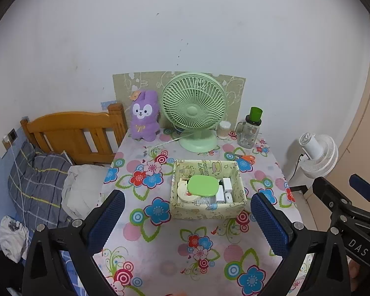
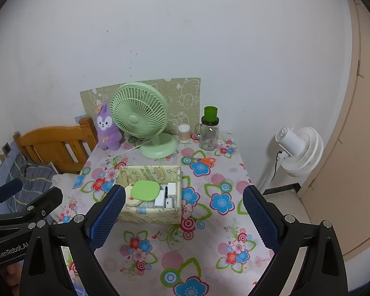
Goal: Organize rigid objects
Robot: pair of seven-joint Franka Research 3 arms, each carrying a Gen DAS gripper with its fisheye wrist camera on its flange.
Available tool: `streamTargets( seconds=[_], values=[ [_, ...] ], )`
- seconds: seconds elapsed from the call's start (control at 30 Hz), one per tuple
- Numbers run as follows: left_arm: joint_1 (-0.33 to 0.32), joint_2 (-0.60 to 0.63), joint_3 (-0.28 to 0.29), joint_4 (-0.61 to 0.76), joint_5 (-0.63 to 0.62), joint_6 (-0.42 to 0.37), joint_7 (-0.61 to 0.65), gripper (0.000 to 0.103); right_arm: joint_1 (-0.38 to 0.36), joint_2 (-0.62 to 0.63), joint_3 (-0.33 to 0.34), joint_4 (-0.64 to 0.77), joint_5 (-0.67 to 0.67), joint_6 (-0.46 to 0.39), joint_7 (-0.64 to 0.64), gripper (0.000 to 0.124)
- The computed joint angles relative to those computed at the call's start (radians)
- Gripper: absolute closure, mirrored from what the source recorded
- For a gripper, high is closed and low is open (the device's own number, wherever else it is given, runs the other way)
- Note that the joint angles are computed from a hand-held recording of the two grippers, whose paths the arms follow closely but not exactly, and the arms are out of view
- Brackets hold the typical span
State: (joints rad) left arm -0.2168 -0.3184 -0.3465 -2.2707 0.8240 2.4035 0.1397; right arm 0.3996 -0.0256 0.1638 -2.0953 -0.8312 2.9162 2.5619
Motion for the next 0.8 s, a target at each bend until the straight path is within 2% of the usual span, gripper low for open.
streamTargets(
  seconds=[0.27,0.43,0.8],
  values=[
    [0.002,0.0,-0.005,-0.007,0.017,0.016,-0.018,0.0,0.003,0.004,0.001,0.007,-0.018,-0.021,0.009,0.026],
    [-0.001,0.008,-0.013,0.007,0.035,-0.009,-0.028,0.0,0.009,0.007,-0.002,0.009,-0.033,-0.024,0.019,0.026],
    [-0.008,0.012,-0.005,0.01,0.038,-0.008,-0.03,0.0,0.011,0.008,-0.007,0.014,-0.073,-0.028,0.051,0.026]
  ],
)
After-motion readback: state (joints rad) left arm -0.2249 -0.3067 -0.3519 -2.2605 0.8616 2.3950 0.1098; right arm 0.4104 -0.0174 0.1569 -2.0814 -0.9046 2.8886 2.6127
